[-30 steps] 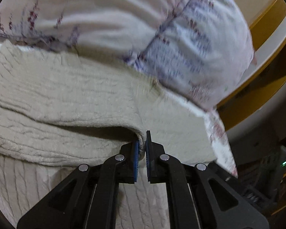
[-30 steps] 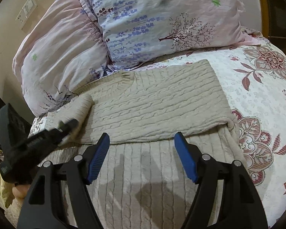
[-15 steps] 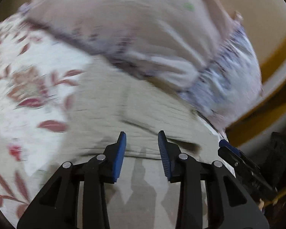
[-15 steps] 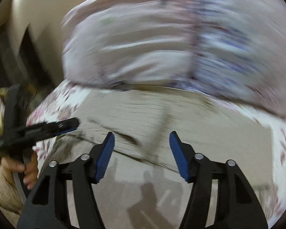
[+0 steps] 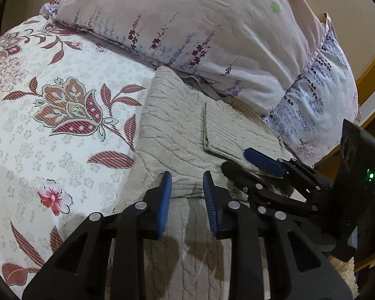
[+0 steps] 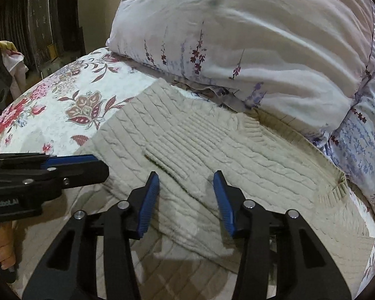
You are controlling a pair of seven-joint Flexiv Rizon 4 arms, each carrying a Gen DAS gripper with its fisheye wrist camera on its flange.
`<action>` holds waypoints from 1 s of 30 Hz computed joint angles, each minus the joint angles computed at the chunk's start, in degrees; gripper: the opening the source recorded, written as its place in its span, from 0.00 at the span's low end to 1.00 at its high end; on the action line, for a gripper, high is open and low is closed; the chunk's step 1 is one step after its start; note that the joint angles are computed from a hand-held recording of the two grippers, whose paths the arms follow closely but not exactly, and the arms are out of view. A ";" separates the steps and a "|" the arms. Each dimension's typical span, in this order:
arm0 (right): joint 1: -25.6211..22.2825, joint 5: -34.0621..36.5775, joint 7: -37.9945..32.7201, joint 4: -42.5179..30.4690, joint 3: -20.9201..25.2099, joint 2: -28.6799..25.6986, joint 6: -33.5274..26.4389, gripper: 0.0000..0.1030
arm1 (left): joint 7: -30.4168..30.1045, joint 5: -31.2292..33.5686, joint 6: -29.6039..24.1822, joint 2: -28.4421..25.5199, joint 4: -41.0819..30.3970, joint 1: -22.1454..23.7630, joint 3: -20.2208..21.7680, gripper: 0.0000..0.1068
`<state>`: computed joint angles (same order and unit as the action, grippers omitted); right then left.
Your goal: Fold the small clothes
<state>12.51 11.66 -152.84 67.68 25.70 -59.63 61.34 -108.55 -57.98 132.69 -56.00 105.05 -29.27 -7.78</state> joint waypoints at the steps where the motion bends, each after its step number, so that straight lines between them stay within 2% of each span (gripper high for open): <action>1: 0.02 0.16 0.21 -0.08 0.02 -0.04 0.06 0.26 | -0.32 0.35 0.08 -0.07 0.07 0.15 -0.07 0.26; 2: 0.06 0.32 0.54 -0.18 0.00 -0.07 0.17 0.13 | -0.58 0.65 0.11 -0.06 0.19 0.27 -0.11 0.26; 3: -0.20 0.60 1.20 -0.87 0.27 -0.22 -0.96 0.05 | -0.66 0.63 0.10 -0.08 0.16 0.21 -0.08 0.26; 6: -0.98 2.79 3.76 -3.05 0.90 -0.52 -3.18 0.04 | -1.17 1.06 0.07 0.02 0.39 0.37 -0.09 0.26; 11: -7.20 12.26 7.82 -8.59 4.30 -0.36 -8.13 0.04 | -1.18 1.32 -0.27 0.12 0.43 0.28 0.20 0.26; 14: -10.93 18.47 10.84 -11.86 4.17 -0.62 -9.58 0.04 | -1.69 2.58 -0.39 0.30 0.83 0.63 0.24 0.26; 16: -12.64 21.59 14.56 -13.56 2.04 -1.04 -8.37 0.04 | -1.41 2.47 -0.68 0.36 0.80 0.38 0.53 0.27; 19: -12.32 19.92 25.11 -17.11 -4.35 -3.24 -10.49 0.11 | -2.04 3.99 -0.41 0.32 0.92 0.67 0.54 0.33; 21: -12.14 17.01 33.51 -21.44 -7.81 -5.97 -15.49 0.30 | -2.56 5.34 -0.32 0.45 1.06 0.94 0.54 0.38; 23: -13.04 16.48 38.68 -25.26 -8.18 -8.21 -18.64 0.39 | -2.06 5.35 -0.78 0.71 1.04 0.59 0.85 0.42; 25: -13.65 16.60 41.14 -28.43 -7.78 -9.83 -20.13 0.41 | -1.43 5.40 -1.14 1.01 1.05 0.14 1.12 0.49; 28: -12.95 15.59 44.43 -33.50 -8.43 -12.25 -23.20 0.41 | 0.79 3.41 -1.94 1.38 1.00 -1.40 1.86 0.52; 30: -11.47 13.89 47.46 -39.32 -9.71 -15.38 -26.34 0.41 | 3.61 0.57 -2.56 1.52 0.61 -3.00 2.56 0.52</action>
